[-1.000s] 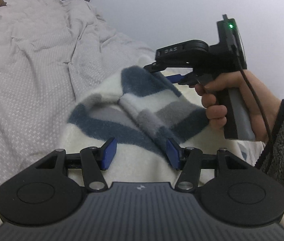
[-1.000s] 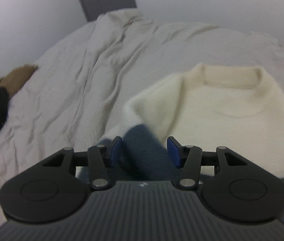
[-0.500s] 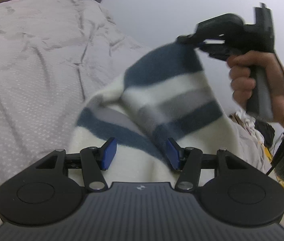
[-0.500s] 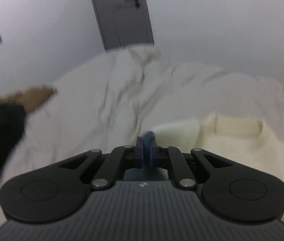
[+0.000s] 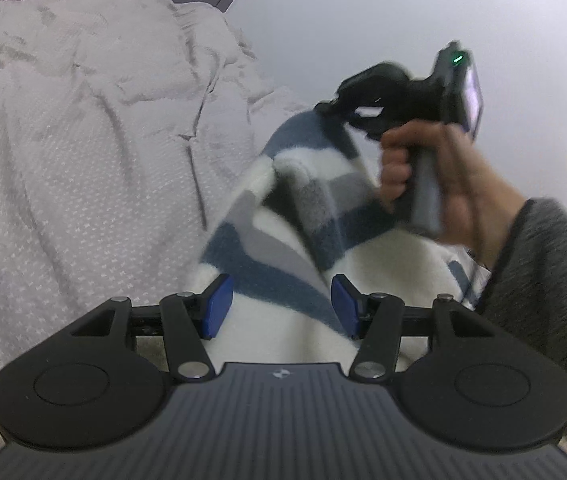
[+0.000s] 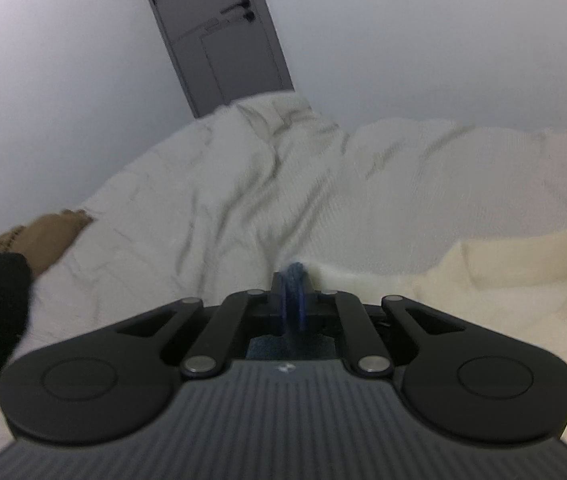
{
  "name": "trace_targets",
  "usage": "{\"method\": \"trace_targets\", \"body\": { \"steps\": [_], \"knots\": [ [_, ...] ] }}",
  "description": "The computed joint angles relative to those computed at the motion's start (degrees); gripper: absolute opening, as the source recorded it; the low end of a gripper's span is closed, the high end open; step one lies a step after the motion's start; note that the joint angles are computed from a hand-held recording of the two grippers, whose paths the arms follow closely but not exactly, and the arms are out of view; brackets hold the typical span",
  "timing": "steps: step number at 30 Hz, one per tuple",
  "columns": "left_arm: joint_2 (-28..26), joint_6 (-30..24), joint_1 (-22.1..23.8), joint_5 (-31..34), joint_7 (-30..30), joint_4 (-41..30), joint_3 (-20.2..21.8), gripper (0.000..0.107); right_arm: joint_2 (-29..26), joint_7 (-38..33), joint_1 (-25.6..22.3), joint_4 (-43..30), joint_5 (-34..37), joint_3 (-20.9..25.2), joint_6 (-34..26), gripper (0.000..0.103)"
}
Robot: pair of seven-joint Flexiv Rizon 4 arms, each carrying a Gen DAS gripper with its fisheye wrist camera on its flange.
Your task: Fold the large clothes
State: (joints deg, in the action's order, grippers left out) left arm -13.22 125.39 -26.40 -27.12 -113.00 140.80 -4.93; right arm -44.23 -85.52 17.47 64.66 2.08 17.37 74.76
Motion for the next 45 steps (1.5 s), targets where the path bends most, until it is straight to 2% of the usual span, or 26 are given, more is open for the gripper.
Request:
{"method": "trace_targets", "body": {
  "steps": [6, 14, 15, 17, 18, 19, 21, 23, 26, 29, 31, 34, 36, 38, 39, 40, 41, 43, 45],
  "knots": [
    [-0.38, -0.33, -0.92, -1.32, 2.75, -0.50, 0.46, 0.061, -3.97, 0.31, 0.37, -0.27, -0.30, -0.24, 3.63, 0.009],
    [-0.52, 0.27, -2.11, -3.45, 5.02, -0.38, 0.45, 0.061, -4.72, 0.28, -1.08, 1.41, -1.30, 2.11, 7.15, 0.010],
    [-0.59, 0.29, -2.01, -3.43, 5.30, -0.44, 0.45, 0.061, -3.90, 0.19, -1.41, 2.34, -1.40, 2.41, 7.11, 0.014],
    [-0.65, 0.47, -2.84, -4.83, 6.76, -0.59, 0.58, 0.061, -2.26, -1.17, -2.84, 4.48, -1.31, 4.16, 7.37, 0.029],
    [-0.59, 0.49, -3.29, -5.62, 7.65, -0.65, 0.63, 0.061, -1.38, -2.13, -3.95, 5.49, -1.00, 5.60, 6.92, 0.042],
    [-0.52, 0.69, -3.69, -6.34, 8.45, -0.64, 0.66, 0.061, 0.17, -3.22, -4.92, 7.44, -0.58, 6.54, 7.23, 0.048],
    [-0.42, 1.68, -5.37, -9.28, 11.07, -0.64, 0.77, 0.061, 3.50, -4.19, -5.30, 11.98, -0.37, 5.92, 9.59, 0.049],
    [-0.23, 2.52, -6.67, -12.05, 13.75, -0.68, 0.54, 0.061, 6.88, -5.96, -7.48, 16.58, 0.17, 7.83, 11.05, 0.049],
    [0.50, 3.49, -7.36, -14.00, 15.80, -0.21, -0.26, 0.061, 13.09, -6.75, -9.33, 24.75, 0.62, 8.19, 13.86, 0.049],
    [0.86, 4.96, -9.70, -19.84, 20.44, -0.06, -1.10, 0.061, 19.21, -7.27, -12.20, 32.24, 1.74, 9.99, 15.64, 0.049],
    [1.60, 5.11, -9.68, -19.98, 20.80, 0.38, -1.96, 0.061, 23.35, -8.48, -15.17, 37.04, 3.30, 12.55, 16.84, 0.049],
    [1.93, 6.99, -12.60, -25.70, 26.95, -0.13, -3.35, 0.061, 29.60, -9.78, -19.00, 43.30, 7.07, 15.61, 17.70, 0.049],
    [2.38, 8.31, -13.41, -25.29, 29.12, 0.29, -4.38, 0.061, 34.28, -9.54, -18.43, 47.69, 8.82, 14.03, 18.05, 0.049],
    [2.32, 9.66, -16.07, -30.87, 34.86, -0.36, -5.72, 0.061, 39.37, -6.35, -14.89, 53.10, 7.04, 9.01, 18.07, 0.049],
    [2.36, 10.11, -16.85, -32.22, 36.67, -0.47, -6.38, 0.061, 41.43, -8.72, -14.84, 54.24, 10.68, 9.02, 17.64, 0.049],
    [2.39, 10.70, -17.49, -32.86, 37.76, -0.46, -6.99, 0.061, 43.88, -14.10, -16.38, 54.43, 18.06, 10.74, 16.09, 0.049],
    [2.35, 11.33, -18.61, -34.85, 39.75, -0.83, -7.76, 0.061, 46.16, -16.84, -16.50, 55.27, 22.43, 10.59, 15.14, 0.048],
    [1.97, 12.14, -20.54, -38.65, 43.52, -2.00, -9.24, 0.061, 50.86, -17.17, -16.16, 58.96, 24.13, 9.10, 14.10, 0.048],
    [1.70, 13.55, -22.38, -41.38, 46.25, -2.80, -10.53, 0.061, 54.88, -15.40, -16.73, 63.03, 22.30, 8.42, 13.48, 0.048]
  ]
}}
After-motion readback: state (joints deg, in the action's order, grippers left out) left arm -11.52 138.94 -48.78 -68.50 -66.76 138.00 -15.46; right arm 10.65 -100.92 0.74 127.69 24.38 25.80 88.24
